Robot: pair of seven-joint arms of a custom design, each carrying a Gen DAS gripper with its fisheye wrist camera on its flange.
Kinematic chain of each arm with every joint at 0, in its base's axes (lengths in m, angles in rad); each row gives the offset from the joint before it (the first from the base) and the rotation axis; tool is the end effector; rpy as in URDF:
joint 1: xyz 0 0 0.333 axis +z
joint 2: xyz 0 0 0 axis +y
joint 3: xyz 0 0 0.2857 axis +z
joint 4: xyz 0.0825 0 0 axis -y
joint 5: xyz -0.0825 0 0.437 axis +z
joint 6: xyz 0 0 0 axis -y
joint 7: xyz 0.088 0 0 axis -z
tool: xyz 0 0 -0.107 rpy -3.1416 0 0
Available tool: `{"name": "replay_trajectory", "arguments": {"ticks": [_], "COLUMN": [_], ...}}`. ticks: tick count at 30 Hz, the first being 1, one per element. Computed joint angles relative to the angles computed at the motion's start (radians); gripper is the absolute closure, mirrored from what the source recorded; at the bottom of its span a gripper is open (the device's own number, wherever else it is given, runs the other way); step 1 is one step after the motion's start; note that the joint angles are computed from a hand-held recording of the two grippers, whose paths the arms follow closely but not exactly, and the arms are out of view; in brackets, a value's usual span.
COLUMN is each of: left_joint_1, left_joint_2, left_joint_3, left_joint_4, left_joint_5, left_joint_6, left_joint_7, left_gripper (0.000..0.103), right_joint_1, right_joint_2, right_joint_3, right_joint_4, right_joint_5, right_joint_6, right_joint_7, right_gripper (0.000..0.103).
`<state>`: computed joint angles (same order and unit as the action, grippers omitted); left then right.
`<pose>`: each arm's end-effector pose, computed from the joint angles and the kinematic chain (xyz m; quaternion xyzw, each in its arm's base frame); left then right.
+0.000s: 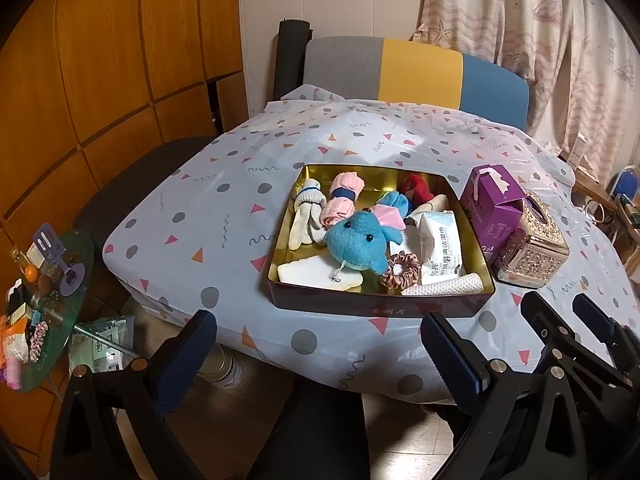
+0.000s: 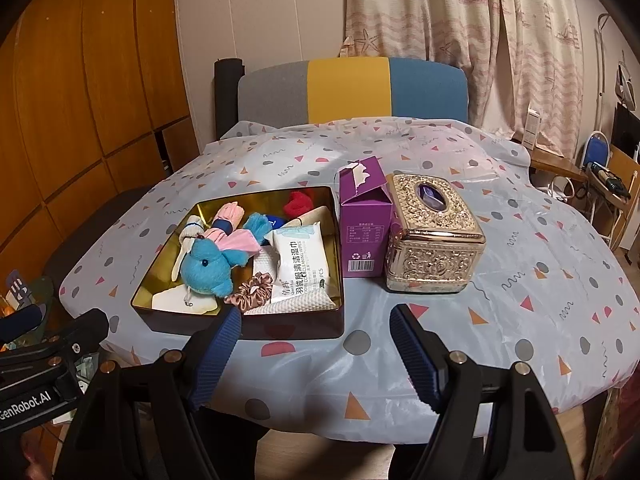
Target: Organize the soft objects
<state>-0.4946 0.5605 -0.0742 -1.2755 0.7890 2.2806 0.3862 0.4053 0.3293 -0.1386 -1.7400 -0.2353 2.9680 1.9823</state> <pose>0.6836 -0.4011 0.4445 -0.7279 0.5688 -0.2344 0.3029 0.6981 0.2179 0.4421 -0.6651 0.6038 -0.2644 0.3510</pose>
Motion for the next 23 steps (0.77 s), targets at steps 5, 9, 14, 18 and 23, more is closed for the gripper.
{"name": "replay_trajectory", "arguments": {"ticks": [5, 9, 14, 18, 23], "left_joint_1": [-0.001, -0.001, 0.001, 0.005, -0.003], "left_joint_2": [0.004, 0.004, 0.015, 0.029, 0.039], "left_joint_3": [0.000, 0.001, -0.001, -0.005, 0.003], "left_joint_4": [0.006, 0.005, 0.017, 0.034, 0.045], "left_joint_5": [-0.001, -0.001, -0.012, -0.037, -0.039], "left_joint_6": [-0.003, 0.002, -0.002, -0.012, -0.026], "left_joint_7": [0.004, 0.004, 0.018, 0.038, 0.033], "left_gripper": [0.000, 0.000, 0.000, 0.001, 0.002], "right_joint_1": [0.001, 0.004, 0.002, 0.000, -0.002], "right_joint_2": [0.002, 0.003, 0.004, 0.005, 0.009], "right_joint_3": [-0.001, -0.005, -0.003, -0.001, -0.003], "right_joint_4": [0.004, 0.003, 0.005, 0.005, 0.009], "right_joint_5": [0.000, -0.007, -0.007, -0.003, -0.002], "right_joint_6": [-0.003, -0.001, -0.005, -0.006, -0.009], "right_joint_7": [0.001, 0.010, 0.010, 0.006, 0.008], "right_gripper": [0.025, 0.025, 0.025, 0.025, 0.025]}}
